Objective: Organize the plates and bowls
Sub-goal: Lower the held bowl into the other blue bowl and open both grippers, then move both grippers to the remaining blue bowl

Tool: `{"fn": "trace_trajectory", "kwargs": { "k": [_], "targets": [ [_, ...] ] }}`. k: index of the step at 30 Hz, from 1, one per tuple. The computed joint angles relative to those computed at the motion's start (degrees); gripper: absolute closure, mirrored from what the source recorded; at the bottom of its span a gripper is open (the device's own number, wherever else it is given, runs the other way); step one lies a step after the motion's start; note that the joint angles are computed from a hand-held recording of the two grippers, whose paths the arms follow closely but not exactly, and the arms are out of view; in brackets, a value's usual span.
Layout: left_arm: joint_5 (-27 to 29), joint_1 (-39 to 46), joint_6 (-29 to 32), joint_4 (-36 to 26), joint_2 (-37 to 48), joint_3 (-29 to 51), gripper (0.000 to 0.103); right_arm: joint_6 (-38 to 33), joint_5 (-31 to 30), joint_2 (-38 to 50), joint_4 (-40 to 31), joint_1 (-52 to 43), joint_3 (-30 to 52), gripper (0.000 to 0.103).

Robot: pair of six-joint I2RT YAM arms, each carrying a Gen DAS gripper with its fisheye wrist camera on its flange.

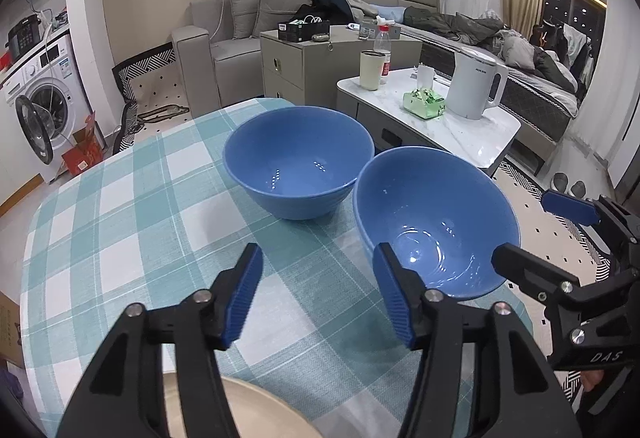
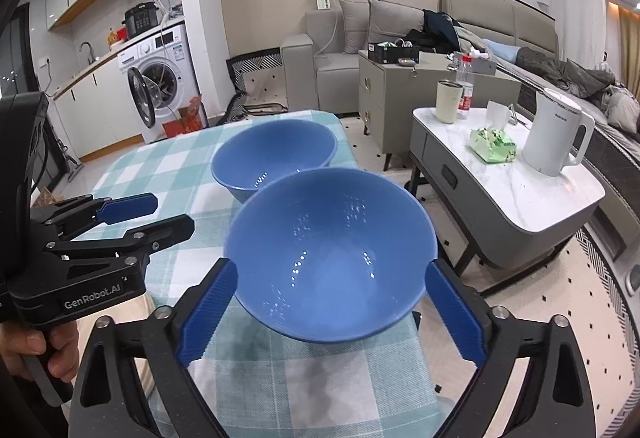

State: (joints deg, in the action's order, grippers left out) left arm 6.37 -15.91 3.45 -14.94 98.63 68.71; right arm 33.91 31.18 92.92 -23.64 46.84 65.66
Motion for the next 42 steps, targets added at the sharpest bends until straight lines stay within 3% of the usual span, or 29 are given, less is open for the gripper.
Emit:
{"fn": "trace_trajectory", "kwargs": {
  "k": [2, 3, 13, 22, 31, 37, 42],
  "targets": [
    [-0.2, 0.5, 0.5, 1.9, -1.6, -1.8, 0.007, -0.7, -0.7, -0.2, 0.9, -0.1, -0.1, 0.003],
    [-0.5, 0.7, 0.9, 3.8, -2.8, -3.3, 0.004, -1.0, -1.1, -0.3, 1.4, -0.1, -0.2, 0.003],
    [-1.2, 2.6, 2.8, 3.0, -4.7, -2.3, 0.004, -4.5, -8.4, -3.8, 2.9, -3.1, 0.0, 0.002],
    [1.0, 5.4, 2.7, -0.6, -2.0, 2.5, 0.004, -6.8, -13.8, -3.7, -1.3, -6.7, 7.3, 0.001],
    [3.3, 8.1, 2.4, -3.5, 1.7, 9.0, 0.004, -11.1, -19.5, -1.3, -6.0, -10.4, 17.4, 0.001],
    [4.1, 9.1, 1.0, -7.9, 8.1, 18.2, 0.004, -13.3, -25.7, 5.5, -12.0, -14.9, 28.9, 0.001],
    [4.4, 9.3, 0.2, -9.5, 13.3, 24.3, 0.004, -14.8, -27.4, 10.3, -14.0, -17.4, 35.0, 0.001]
  ]
}}
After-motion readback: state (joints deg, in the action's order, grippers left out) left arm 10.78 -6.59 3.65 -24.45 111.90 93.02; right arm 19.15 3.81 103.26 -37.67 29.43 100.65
